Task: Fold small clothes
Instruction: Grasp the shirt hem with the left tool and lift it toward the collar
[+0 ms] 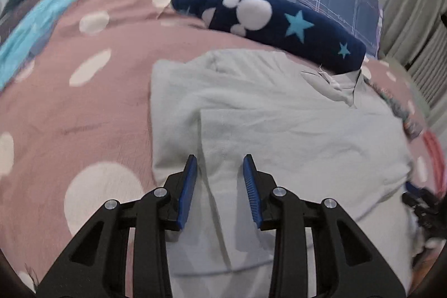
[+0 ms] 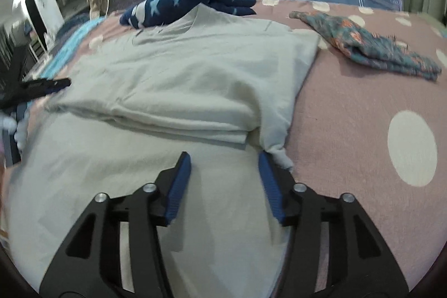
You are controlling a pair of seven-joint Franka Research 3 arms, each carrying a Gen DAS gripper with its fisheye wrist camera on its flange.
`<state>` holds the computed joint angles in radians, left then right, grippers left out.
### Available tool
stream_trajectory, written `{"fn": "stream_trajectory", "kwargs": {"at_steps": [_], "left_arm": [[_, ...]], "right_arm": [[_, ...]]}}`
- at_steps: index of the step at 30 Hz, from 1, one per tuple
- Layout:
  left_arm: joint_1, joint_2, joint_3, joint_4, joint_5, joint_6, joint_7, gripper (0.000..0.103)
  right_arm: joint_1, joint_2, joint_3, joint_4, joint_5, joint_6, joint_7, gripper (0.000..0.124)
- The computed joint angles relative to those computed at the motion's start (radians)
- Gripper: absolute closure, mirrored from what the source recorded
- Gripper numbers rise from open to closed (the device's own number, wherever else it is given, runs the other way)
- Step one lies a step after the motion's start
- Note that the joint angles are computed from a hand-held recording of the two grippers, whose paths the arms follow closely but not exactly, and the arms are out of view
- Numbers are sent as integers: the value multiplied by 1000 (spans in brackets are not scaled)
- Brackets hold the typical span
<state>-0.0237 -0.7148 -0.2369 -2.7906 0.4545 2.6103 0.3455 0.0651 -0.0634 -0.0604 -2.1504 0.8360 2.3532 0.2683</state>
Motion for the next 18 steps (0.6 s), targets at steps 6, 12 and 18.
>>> {"fn": "stream_trajectory", "kwargs": {"at_steps": [6,12,18], "left_arm": [[49,-130,-47,-8,61,43,-29,101],[47,-74,-28,2,84,-34,-11,100],[11,-141,-51,-5,96,-77,-30,89]], "right_arm": [[3,-1,-4,-6,17,9,-18,71],[-8,2,-8,3,32,-22,-21,71],[-29,-32,-33,29,49,-121,18,72]]}}
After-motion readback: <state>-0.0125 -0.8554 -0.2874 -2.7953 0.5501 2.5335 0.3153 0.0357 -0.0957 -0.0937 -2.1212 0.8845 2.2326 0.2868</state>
